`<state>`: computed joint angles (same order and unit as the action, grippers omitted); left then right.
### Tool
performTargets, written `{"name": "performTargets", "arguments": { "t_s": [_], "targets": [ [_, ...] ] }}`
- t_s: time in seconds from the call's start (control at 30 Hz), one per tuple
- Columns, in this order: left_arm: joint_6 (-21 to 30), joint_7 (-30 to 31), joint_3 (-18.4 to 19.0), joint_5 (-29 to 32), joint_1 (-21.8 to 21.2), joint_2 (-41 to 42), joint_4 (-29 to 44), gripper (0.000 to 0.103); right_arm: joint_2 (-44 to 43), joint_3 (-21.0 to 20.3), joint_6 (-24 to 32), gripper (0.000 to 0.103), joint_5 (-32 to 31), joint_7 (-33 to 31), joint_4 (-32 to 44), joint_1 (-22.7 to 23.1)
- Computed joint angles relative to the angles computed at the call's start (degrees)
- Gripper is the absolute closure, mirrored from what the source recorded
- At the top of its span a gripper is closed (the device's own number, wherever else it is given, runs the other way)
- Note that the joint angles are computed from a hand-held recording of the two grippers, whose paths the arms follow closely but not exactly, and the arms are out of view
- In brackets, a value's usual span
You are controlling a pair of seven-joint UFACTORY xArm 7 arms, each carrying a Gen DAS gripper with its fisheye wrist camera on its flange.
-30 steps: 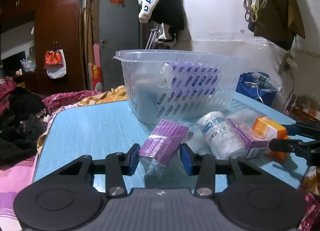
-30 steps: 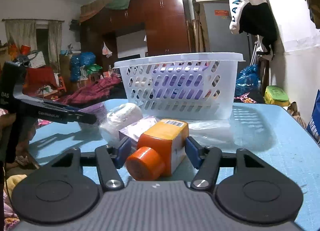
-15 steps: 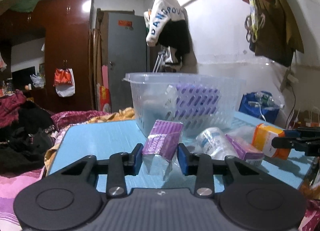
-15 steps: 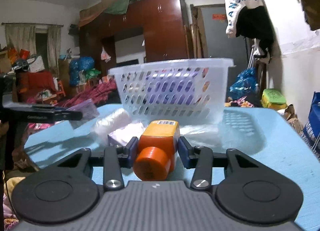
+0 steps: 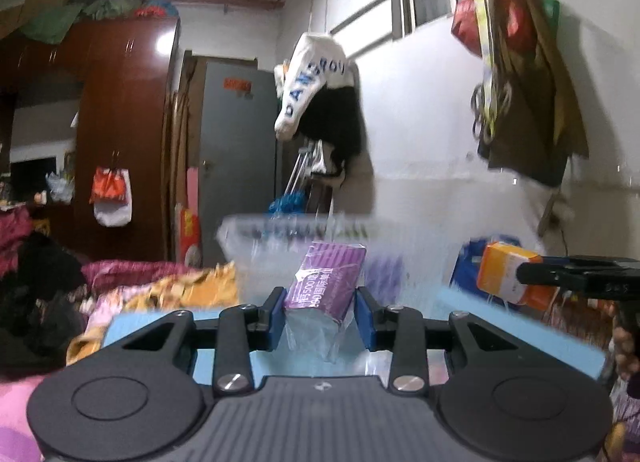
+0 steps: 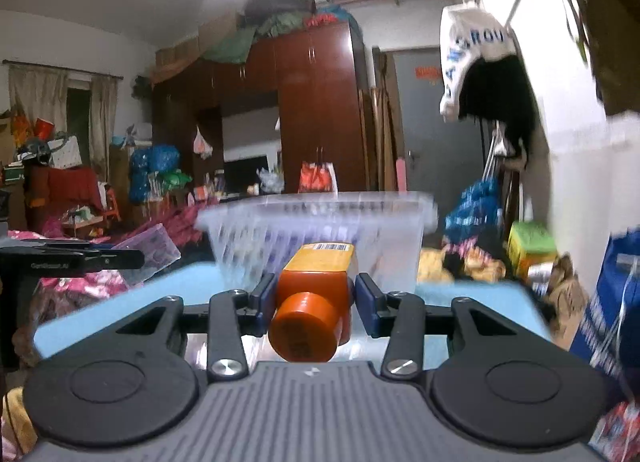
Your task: Organize objects
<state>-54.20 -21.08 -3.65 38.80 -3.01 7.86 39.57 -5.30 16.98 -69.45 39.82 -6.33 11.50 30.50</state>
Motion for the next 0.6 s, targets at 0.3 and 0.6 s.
{"name": "performTargets", "arguments": {
  "t_s": [0.3, 0.6],
  "targets": [
    [25.9, -13.83, -4.95, 3.39, -2.28, 4.16, 23.86, 0.063, -3.89, -3.77, 18.65, 0.058, -4.38, -9.23, 14.31, -10.18],
    [44.06, -5.33, -2.99, -10.64, -9.97, 11.62, 35.63, 0.063, 5.9, -6.66, 33.58, 0.058, 0.19, -14.79, 27.6, -12.63]
  ]
}}
